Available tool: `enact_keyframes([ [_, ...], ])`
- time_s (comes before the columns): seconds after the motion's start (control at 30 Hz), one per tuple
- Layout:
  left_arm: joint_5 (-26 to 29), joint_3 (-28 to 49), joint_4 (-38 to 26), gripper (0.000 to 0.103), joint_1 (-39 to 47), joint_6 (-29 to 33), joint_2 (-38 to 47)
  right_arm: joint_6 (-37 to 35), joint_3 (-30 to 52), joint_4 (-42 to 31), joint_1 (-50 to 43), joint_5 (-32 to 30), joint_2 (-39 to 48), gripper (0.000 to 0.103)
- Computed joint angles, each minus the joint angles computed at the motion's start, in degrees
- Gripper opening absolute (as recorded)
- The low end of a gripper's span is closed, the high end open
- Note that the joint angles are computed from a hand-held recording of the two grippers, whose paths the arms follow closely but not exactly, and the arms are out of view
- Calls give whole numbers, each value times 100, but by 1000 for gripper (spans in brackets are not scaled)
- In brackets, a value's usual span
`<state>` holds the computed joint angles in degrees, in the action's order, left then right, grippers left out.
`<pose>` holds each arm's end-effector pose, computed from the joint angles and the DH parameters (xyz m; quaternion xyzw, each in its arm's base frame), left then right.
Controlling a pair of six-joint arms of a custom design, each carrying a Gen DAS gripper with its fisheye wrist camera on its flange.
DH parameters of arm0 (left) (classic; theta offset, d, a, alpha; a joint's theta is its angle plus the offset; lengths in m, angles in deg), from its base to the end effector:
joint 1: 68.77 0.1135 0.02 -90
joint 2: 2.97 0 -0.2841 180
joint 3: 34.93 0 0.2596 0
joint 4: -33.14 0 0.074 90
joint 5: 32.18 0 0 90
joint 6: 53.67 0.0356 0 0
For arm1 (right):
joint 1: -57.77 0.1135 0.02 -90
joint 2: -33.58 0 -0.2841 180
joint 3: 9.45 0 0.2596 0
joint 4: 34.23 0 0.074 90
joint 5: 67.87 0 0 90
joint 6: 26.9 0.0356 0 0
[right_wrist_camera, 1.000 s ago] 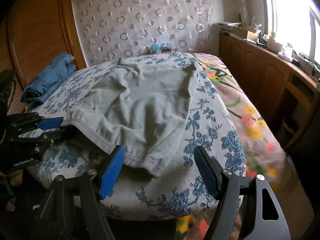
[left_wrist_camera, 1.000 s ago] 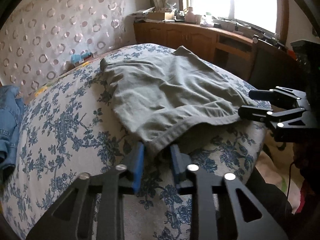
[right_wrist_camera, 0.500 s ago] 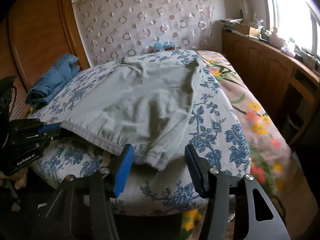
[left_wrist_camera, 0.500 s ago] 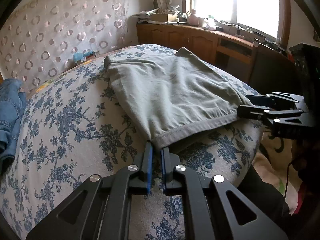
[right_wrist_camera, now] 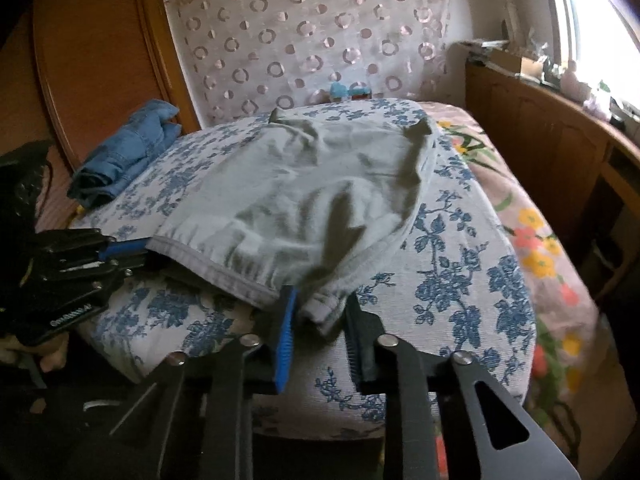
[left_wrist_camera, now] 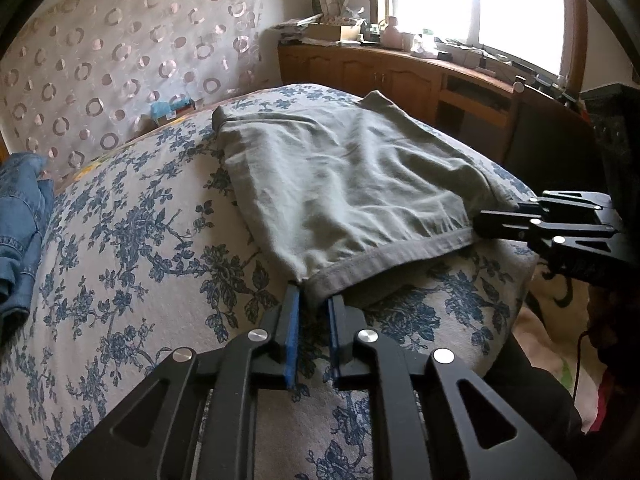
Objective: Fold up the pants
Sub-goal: 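Grasp the pants edge with the right tool while the left tool lifts the pants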
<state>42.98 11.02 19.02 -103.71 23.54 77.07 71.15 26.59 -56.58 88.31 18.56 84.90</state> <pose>0.2168 -0.1403 0.1670 0.1328 0.9180 -0.0328 0.3722 0.1536 0.0932 0.2000 -0.1884 0.8770 0.1721 0.4070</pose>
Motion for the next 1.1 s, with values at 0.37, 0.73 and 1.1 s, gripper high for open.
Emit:
enact_keyframes([
  [0.37, -201, 115, -773, 6, -138, -34, -1157, -112, 232, -213, -161, -342, -390, 13],
  [0.73, -679, 1228, -2579, 6, -157, 250, -2796, -383, 1769, -1457, 707, 29, -1272, 13],
  [1.1, -978, 2166, -3290, 6, 177, 797, -3316, -787, 3076, -1740, 1769, 687, -797, 13],
])
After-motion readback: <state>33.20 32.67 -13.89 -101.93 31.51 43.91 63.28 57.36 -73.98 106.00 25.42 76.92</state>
